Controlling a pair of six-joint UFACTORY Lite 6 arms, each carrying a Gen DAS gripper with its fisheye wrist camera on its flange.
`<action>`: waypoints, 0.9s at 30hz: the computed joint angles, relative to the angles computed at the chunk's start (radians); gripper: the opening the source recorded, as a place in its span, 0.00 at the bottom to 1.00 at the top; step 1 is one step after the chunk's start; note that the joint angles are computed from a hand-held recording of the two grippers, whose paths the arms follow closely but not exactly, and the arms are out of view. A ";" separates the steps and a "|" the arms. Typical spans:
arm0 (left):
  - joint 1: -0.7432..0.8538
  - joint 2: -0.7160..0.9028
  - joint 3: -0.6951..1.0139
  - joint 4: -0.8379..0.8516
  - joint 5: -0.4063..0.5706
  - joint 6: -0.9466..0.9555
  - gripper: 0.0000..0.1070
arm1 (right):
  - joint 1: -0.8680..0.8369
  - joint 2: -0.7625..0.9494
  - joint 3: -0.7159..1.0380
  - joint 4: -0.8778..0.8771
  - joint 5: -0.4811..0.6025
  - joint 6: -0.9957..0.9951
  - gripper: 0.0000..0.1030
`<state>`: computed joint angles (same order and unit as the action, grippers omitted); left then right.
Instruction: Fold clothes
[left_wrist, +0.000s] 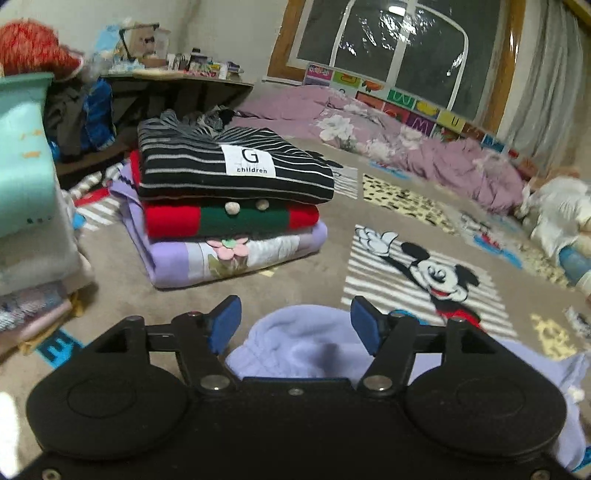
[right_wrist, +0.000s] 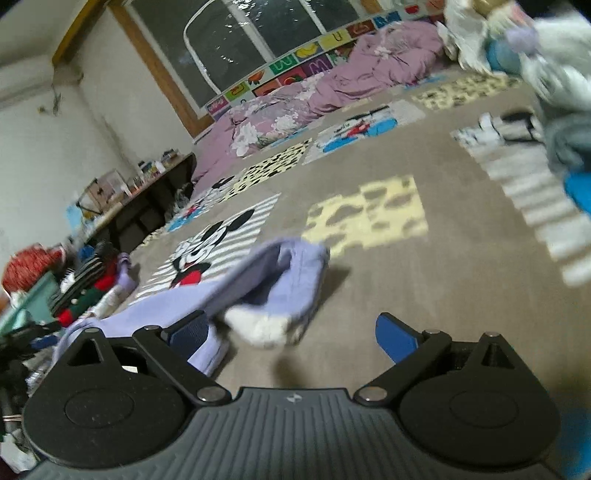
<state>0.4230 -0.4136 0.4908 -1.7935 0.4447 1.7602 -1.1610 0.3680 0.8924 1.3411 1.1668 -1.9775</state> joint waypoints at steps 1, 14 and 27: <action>0.015 0.027 0.012 0.007 0.030 0.001 0.61 | 0.033 -0.012 0.013 0.010 -0.026 -0.019 0.94; 0.066 0.282 0.127 0.081 0.208 0.036 0.61 | 0.404 -0.040 0.199 -0.148 -0.413 -0.212 0.67; 0.041 0.207 0.060 0.044 0.228 0.162 0.01 | 0.409 -0.304 -0.016 0.351 -0.472 -0.923 0.24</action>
<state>0.4643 -0.2069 0.5508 -1.7495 0.6727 1.9217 -0.7519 0.0641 0.8764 1.6918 0.6950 -2.9002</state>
